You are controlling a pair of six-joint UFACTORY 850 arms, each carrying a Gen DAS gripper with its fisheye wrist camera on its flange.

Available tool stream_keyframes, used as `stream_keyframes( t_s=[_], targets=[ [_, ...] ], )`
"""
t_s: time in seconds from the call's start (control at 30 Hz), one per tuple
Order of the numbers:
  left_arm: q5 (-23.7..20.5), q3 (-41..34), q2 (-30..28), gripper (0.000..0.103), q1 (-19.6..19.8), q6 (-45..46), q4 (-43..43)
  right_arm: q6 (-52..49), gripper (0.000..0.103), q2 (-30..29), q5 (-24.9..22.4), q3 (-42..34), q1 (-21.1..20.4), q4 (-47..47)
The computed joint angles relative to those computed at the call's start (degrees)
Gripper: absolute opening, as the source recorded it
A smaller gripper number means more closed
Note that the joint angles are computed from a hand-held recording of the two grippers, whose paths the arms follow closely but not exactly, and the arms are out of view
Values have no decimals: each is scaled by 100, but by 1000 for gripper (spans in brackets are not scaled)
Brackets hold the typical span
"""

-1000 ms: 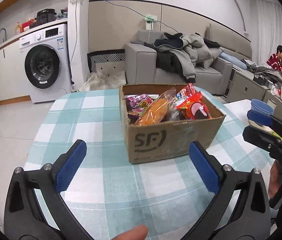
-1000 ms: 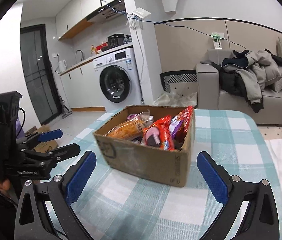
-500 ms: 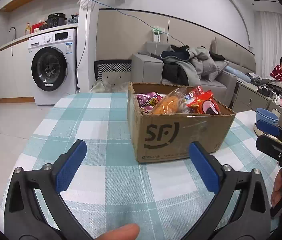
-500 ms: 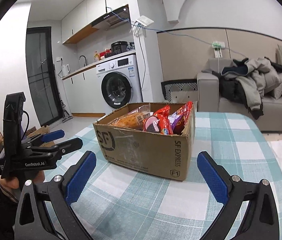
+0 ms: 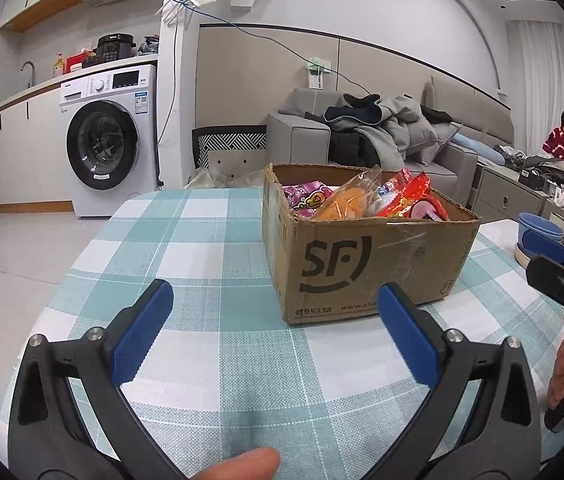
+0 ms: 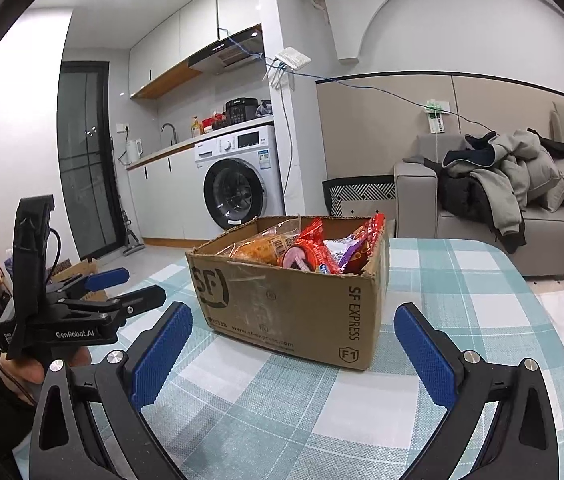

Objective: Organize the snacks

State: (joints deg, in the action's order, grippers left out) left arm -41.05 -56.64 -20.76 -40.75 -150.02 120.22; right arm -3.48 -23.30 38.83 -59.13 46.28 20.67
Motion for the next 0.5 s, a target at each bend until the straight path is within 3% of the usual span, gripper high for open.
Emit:
stream_keyframes(
  t_s=[0.5],
  targets=[
    [-57,27,10,102,-31,-70,17,-296,103,-17,92,4,83,200]
  ],
)
